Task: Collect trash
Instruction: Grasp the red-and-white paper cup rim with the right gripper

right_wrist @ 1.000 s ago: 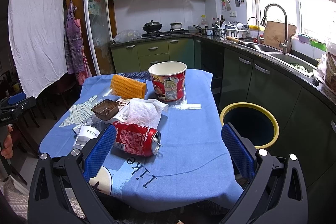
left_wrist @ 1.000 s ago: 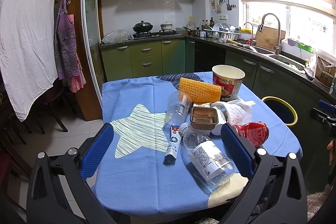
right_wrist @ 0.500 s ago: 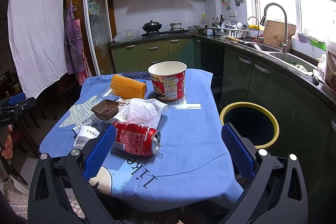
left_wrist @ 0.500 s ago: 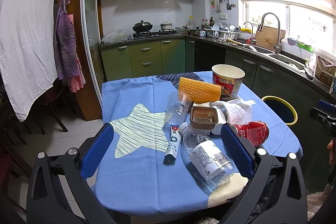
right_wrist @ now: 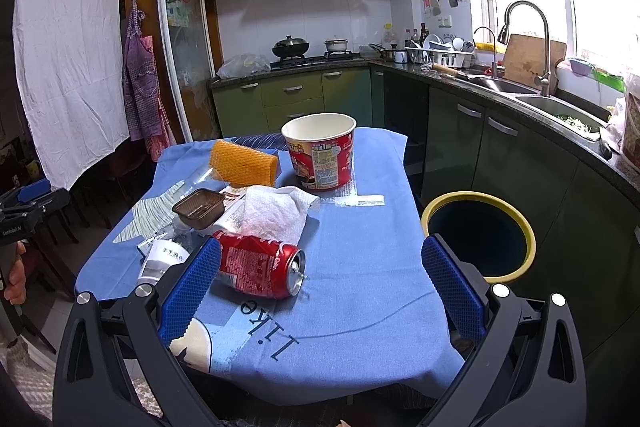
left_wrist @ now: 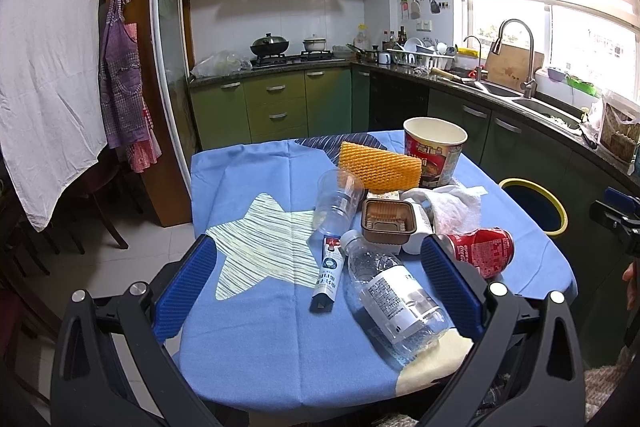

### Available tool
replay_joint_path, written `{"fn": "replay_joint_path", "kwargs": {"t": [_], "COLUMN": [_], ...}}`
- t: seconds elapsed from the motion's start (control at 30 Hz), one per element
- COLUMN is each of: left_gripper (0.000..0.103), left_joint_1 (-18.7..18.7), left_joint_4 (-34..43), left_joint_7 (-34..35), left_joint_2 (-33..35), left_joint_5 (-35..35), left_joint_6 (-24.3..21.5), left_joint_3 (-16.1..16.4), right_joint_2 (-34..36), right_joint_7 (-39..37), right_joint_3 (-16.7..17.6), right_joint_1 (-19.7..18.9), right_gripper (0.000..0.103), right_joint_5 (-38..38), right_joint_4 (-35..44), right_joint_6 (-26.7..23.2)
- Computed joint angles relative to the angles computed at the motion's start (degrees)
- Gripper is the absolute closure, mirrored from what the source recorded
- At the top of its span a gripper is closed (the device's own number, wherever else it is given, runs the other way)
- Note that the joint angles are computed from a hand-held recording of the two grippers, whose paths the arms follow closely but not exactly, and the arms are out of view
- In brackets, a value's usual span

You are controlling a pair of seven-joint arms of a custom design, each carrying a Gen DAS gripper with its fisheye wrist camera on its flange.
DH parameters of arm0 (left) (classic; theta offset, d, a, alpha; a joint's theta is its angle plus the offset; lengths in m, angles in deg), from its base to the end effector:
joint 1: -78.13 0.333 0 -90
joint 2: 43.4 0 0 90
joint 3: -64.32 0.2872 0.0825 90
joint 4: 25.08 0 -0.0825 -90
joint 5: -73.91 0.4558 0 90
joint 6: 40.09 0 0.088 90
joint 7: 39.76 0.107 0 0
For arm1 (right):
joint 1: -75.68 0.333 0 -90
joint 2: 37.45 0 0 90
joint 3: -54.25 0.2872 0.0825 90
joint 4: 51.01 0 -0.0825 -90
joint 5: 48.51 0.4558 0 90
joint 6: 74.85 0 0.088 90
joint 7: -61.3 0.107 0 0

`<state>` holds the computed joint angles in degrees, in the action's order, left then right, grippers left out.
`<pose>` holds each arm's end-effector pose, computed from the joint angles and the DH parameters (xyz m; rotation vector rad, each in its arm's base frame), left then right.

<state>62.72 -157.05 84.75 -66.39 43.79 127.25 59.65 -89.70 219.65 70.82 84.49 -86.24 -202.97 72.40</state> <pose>0.5318 -0.1653 0.5704 -1.1734 2.0079 -1.1151 0.3856 0.1979 0.5510 -1.2976 1.8316 -0.9687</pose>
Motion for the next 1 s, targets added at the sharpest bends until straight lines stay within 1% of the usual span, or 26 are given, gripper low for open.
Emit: {"fn": "replay_joint_path", "kwargs": {"t": [0.07,0.17,0.27,0.33,0.4,0.43,0.5,0.57,0.67,0.7,0.77,0.8,0.83,0.9,0.97,1.0], "left_gripper": [0.006,0.006,0.006,0.006,0.006,0.006,0.006,0.006,0.006,0.006,0.006,0.006,0.006,0.006,0.006,0.006], "left_joint_1": [0.22,1.63,2.70,3.34,5.20,5.68,6.68,7.01,6.44,6.01,4.93,4.66,4.47,4.30,3.55,3.32], "left_joint_4": [1.41,4.45,9.34,13.22,17.77,19.99,25.99,31.61,40.11,42.48,48.41,52.15,54.46,60.65,65.29,67.32], "left_joint_7": [0.01,-1.17,-2.45,-2.87,-6.05,-6.91,-10.37,-13.26,-17.57,-19.03,-21.95,-22.75,-23.33,-24.05,-25.53,-26.22], "left_joint_2": [1.19,4.29,8.52,11.89,16.03,17.98,23.33,28.18,35.55,37.70,42.81,45.83,47.59,52.38,56.18,57.81], "left_joint_5": [0.41,2.15,3.09,3.21,6.59,7.58,11.28,13.94,18.69,20.45,23.75,24.49,24.96,25.30,26.43,26.85], "left_joint_6": [-0.14,0.54,-0.42,-1.10,-1.79,-2.19,-3.32,-4.56,-5.84,-5.99,-6.91,-8.17,-9.10,-11.37,-12.22,-12.76], "left_joint_3": [-0.03,-1.07,-1.52,-1.80,-3.20,-3.57,-4.28,-4.61,-4.23,-3.87,-2.98,-2.89,-2.92,-3.13,-2.46,-2.21], "right_joint_2": [1.20,3.80,8.48,12.87,17.52,21.02,26.63,33.54,42.48,45.37,51.56,53.88,57.70,63.67,69.93,73.18], "right_joint_7": [-1.55,-6.16,-11.39,-15.81,-20.85,-24.41,-29.76,-35.59,-41.01,-42.44,-43.98,-44.25,-44.37,-43.98,-44.22,-44.32], "right_joint_3": [-1.60,-5.75,-8.39,-10.54,-13.15,-15.04,-16.96,-19.15,-20.38,-20.52,-20.42,-20.08,-19.82,-19.24,-18.58,-18.28], "right_joint_1": [-0.26,0.31,-0.06,0.29,1.23,2.20,2.86,3.37,2.13,1.45,-0.34,-1.20,-2.03,-3.37,-4.71,-5.17], "right_gripper": [0.004,0.004,0.004,0.004,0.004,0.004,0.004,0.004,0.004,0.006,0.018,0.021,0.027,0.034,0.043,0.050], "right_joint_5": [0.16,2.58,5.47,8.31,12.08,14.97,19.75,25.95,33.38,35.80,39.98,40.59,40.58,40.33,41.43,41.54], "right_joint_4": [0.91,2.84,7.31,11.55,15.89,19.39,25.52,33.55,44.23,47.70,55.11,57.92,62.72,70.22,78.16,82.39], "right_joint_6": [1.14,3.98,4.50,3.72,2.96,1.60,-1.44,-5.87,-11.20,-13.18,-17.79,-19.81,-23.31,-28.54,-33.83,-36.42]}}
